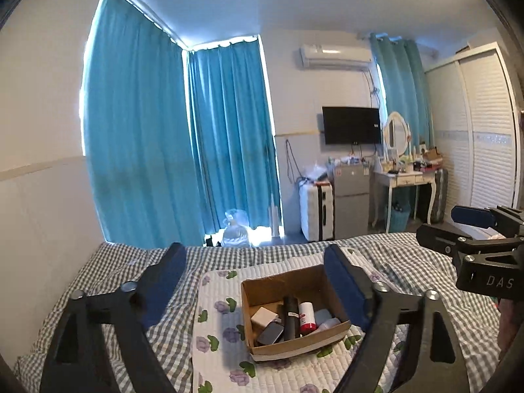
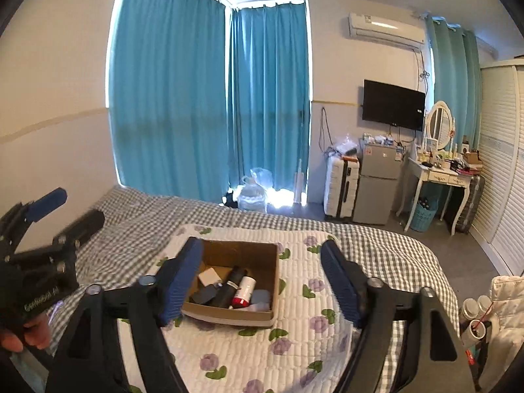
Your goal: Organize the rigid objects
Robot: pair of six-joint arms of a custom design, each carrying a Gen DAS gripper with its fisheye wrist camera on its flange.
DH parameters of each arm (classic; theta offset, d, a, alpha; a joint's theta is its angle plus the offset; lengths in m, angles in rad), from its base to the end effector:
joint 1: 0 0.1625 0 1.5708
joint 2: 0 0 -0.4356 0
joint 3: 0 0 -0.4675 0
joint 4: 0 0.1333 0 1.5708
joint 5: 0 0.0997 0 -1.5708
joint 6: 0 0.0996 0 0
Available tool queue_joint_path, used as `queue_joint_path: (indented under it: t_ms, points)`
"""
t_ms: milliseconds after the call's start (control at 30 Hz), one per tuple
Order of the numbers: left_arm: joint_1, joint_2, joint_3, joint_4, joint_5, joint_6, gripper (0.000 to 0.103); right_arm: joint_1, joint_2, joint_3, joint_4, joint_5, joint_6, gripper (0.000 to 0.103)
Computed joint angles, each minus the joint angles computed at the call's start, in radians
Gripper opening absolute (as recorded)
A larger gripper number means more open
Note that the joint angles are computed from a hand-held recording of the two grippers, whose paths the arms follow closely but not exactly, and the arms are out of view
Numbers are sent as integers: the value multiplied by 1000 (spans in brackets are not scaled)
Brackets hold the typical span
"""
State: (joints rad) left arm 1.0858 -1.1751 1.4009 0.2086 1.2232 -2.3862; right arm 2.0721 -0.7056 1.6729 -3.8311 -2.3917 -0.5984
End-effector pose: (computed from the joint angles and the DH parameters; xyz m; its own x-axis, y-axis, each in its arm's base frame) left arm -0.1628 -0.6676 0.3299 -0.5759 0.3753 -0.7263 0.8118 0.1580 -0.5621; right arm 0.3843 -0.5757 0.1373 -0.6990 0.1038 0.7075 -0.6361 0.3618 -0.6815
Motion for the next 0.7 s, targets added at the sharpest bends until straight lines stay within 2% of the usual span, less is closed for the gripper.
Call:
queue_joint_path:
  t_ms: [67, 100, 200, 267, 400, 567, 700]
  points:
    - [22, 3, 9, -9, 25, -8, 100, -9, 20, 7, -52, 25, -18, 85]
    - [37, 7, 19, -19, 43, -9, 103, -19, 36, 10, -84, 39, -26, 92]
    - [78, 20, 46, -80, 96, 14, 103, -51, 87, -1, -144, 40, -51, 99]
    - [102, 39, 62, -137, 96, 51, 103, -78, 127, -22, -188, 42, -84, 103]
    - [139, 86, 51, -151, 96, 44, 103, -136, 169, -24, -216, 92, -46, 103]
    - [167, 100, 67, -164, 106, 35, 103, -193, 192, -10, -255, 142, -49, 103]
    - [182, 98, 78, -155, 108, 28, 103, -210, 213, -11, -252, 131, -41, 103]
